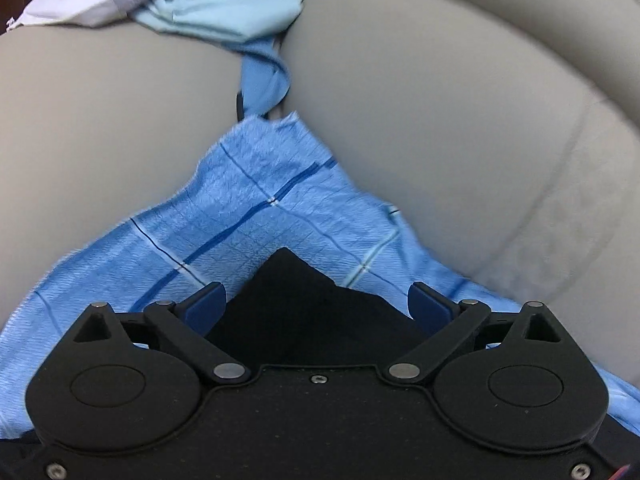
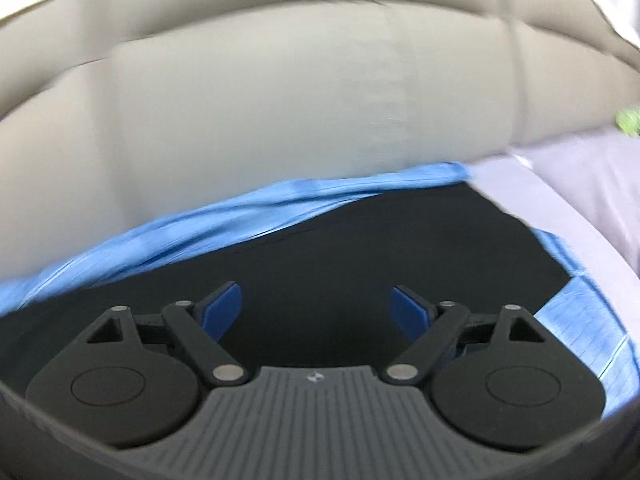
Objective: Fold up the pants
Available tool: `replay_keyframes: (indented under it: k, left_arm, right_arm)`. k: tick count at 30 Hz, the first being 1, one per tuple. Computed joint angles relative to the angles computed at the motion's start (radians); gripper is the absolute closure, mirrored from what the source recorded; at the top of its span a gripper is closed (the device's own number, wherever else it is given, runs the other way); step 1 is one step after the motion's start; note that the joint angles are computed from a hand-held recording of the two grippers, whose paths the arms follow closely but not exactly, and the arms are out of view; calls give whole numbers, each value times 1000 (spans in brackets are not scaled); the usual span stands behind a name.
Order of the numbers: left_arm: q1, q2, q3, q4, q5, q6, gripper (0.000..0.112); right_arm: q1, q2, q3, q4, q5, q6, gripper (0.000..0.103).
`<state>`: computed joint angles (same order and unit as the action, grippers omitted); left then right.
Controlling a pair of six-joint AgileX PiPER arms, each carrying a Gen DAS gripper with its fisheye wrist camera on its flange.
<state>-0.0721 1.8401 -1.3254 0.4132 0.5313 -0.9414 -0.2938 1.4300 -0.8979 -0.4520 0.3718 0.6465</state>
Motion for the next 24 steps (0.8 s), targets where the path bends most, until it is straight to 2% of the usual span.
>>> replay_keyframes:
  k: [3,6,8,12,15,17,19,20,21,22,24]
  left_arm:
    - [-18,102,-84,46,58,-73,14]
    - [-34,156,-105,136,64,-152,11]
    - [-39,174,-105,167,56,-180,9]
    - [-76,208,-122,278,90,-242,9]
    - [-93,230,-136,336,109,-278,9]
    - [-93,231,-133,351,106,-297,9]
    - [-93,230,-128,362,101,-299,11]
    - [-94,225,-118,382,93,-315,16]
    - [-99,214,-93,435,85,-366,35]
    - [-104,199,-62,499,74,-424,55]
    - [-94,174,-32,517,57,-446,65]
  right_arm:
    - [-77,210,-172,17,37,-3,10]
    - [-87,390,-351,-25,112,68,10]
    - [-62,459,-415,-85,139,155,10]
    - [-27,628,-604,-163,220,249,1]
    - [-9,714,-717,-175,295,262,0]
    - [14,752,-750,-266,344,331,2]
    - [29,743,-713,-369,339,430,25]
    - [36,736,-692,-426,345,479,55]
    - [39,727,-678,-462,354,503,92]
    - [30,706,-655,-459,339,506,94]
    - [-16,647,-589,-394,250,479,98]
